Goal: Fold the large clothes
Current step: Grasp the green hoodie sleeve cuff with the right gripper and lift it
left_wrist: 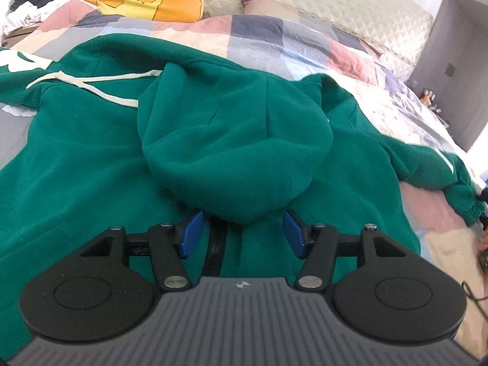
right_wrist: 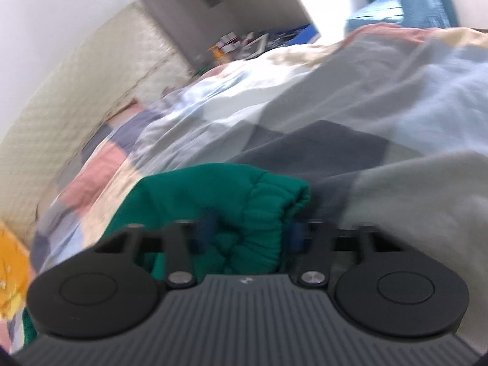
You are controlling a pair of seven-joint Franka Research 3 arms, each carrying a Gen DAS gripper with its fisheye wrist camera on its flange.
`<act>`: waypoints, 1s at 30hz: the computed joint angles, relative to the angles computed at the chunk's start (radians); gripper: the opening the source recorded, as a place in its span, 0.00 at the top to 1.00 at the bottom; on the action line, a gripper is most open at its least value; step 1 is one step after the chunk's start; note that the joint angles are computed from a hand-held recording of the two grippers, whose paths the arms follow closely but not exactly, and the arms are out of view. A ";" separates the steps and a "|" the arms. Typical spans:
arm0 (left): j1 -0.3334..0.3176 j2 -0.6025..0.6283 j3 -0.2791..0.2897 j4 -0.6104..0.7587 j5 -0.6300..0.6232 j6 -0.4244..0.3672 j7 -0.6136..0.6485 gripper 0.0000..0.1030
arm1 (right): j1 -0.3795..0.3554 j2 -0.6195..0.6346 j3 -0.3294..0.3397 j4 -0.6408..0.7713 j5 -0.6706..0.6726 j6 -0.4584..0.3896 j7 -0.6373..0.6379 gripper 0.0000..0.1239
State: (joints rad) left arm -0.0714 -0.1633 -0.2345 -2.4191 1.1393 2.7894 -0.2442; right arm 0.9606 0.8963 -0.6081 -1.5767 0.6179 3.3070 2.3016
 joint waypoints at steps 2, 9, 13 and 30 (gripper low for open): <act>0.001 0.009 0.000 0.016 -0.001 -0.002 -0.007 0.39 | -0.026 -0.026 0.030 -0.001 0.003 0.014 -0.031 0.85; -0.015 0.008 -0.006 0.035 0.013 -0.029 -0.018 0.39 | -0.284 -0.200 0.317 -0.091 -0.043 0.233 -0.040 0.88; -0.021 -0.009 -0.010 0.026 0.024 -0.038 -0.015 0.39 | -0.274 -0.268 0.254 -0.085 -0.006 0.085 -0.143 0.89; -0.015 -0.127 -0.017 -0.028 -0.114 -0.065 0.265 0.39 | 0.093 -0.330 -0.171 0.025 -0.325 -0.268 0.030 0.88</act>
State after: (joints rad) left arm -0.0860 -0.2904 -0.2516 -2.4471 1.0257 2.7244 0.0212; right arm 1.0538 0.5662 -0.7787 -1.5521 0.2925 3.0387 2.3313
